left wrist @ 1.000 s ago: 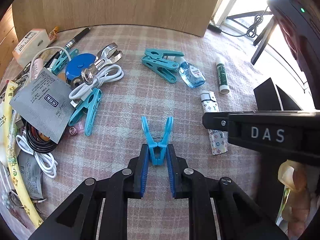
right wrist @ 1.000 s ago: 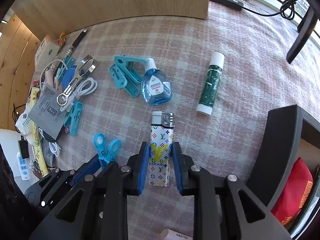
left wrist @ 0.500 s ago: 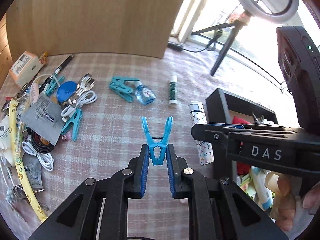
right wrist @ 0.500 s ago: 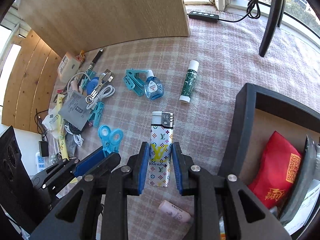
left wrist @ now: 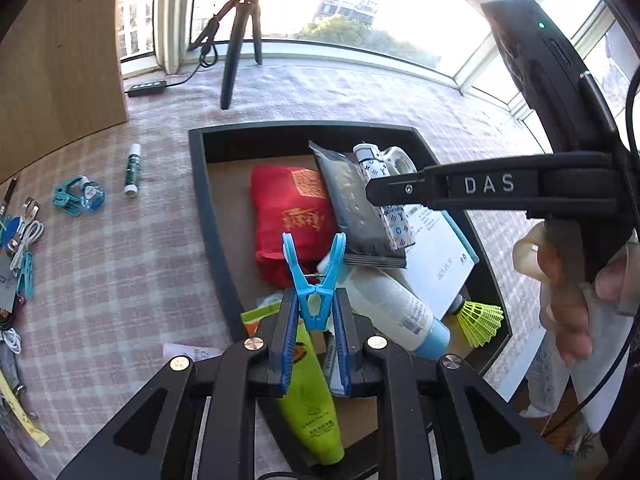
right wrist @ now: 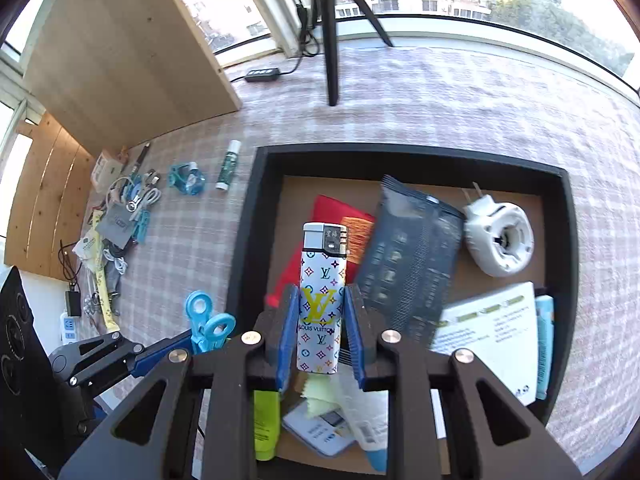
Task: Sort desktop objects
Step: 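Carry the blue clothespin and lighter over the tray, then open both tools to release the clothespin and lighter into the tray, then grasp the metal clip with the left tool while the right grasps the green-white stick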
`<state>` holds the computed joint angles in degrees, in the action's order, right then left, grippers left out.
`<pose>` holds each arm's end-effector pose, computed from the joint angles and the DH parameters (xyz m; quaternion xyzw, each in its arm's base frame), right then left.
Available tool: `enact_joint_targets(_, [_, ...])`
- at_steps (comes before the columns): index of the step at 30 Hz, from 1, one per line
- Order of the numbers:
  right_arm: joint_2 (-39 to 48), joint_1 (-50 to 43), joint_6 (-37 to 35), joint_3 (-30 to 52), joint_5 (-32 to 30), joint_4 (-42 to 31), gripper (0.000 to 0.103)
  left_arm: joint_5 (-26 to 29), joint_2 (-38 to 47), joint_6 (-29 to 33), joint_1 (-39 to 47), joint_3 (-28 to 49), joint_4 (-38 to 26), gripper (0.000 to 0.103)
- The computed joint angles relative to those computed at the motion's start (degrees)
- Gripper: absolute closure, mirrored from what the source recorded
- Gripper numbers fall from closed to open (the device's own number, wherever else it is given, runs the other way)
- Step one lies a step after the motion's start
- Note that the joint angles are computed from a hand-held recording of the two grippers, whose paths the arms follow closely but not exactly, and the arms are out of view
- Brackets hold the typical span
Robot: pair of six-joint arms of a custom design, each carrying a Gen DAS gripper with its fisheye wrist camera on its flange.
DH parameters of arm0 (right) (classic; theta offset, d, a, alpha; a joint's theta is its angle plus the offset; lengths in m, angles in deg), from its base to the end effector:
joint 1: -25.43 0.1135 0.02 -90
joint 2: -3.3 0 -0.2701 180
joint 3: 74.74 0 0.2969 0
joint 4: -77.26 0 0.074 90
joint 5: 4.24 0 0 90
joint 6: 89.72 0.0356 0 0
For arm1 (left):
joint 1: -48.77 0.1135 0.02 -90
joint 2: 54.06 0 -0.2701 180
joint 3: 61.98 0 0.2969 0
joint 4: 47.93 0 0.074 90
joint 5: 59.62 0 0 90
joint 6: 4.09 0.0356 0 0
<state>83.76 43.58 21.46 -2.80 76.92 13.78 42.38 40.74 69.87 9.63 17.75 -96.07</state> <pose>0.2858 0.0995 0.2320 0.0140 0.9847 0.1242 0.1213 0.2888 -0.2446 0.2083 0.2174 0.9430 -0.1968 0.1571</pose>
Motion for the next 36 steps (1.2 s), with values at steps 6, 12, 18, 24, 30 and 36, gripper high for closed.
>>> enact_joint_targets(6, [-5.6,-8.7,-2.71,-6.61,0.59,-1.41,0.08,-0.89,3.41,-0.38,-5.58,1.99,-0.65,0.087])
enact_joint_targets(12, [-6.74,-12.43,-4.19,-8.98,0.45,-1.32,0.08,-2.06,5.31,-0.2,-7.08,3.05,-1.08,0.087])
enact_joint_targets(18, [-5.36,-11.98,-3.24,-8.29,1.18,-1.76,0.079,-3.63,4.98,-0.84,-7.04,2.77,-1.25,0.055])
enact_joint_targets(24, [-5.25,-8.74,-2.54,-6.63,1.91,-2.01,0.079,-3.75,3.16,-1.41,-5.15,1.5,-0.51,0.056])
enact_joint_targets(30, [-2.74,-4.94,-1.7,-3.33,1.7,-1.52,0.078,-3.92,1.11,-1.07,-1.14,-0.45,-0.6,0.057])
enact_joint_targets(36, [3.7,-0.01,-0.9,3.75,0.86,-0.89,0.078,-2.71,-1.03,0.36,6.88,-1.86,-1.75,0.057])
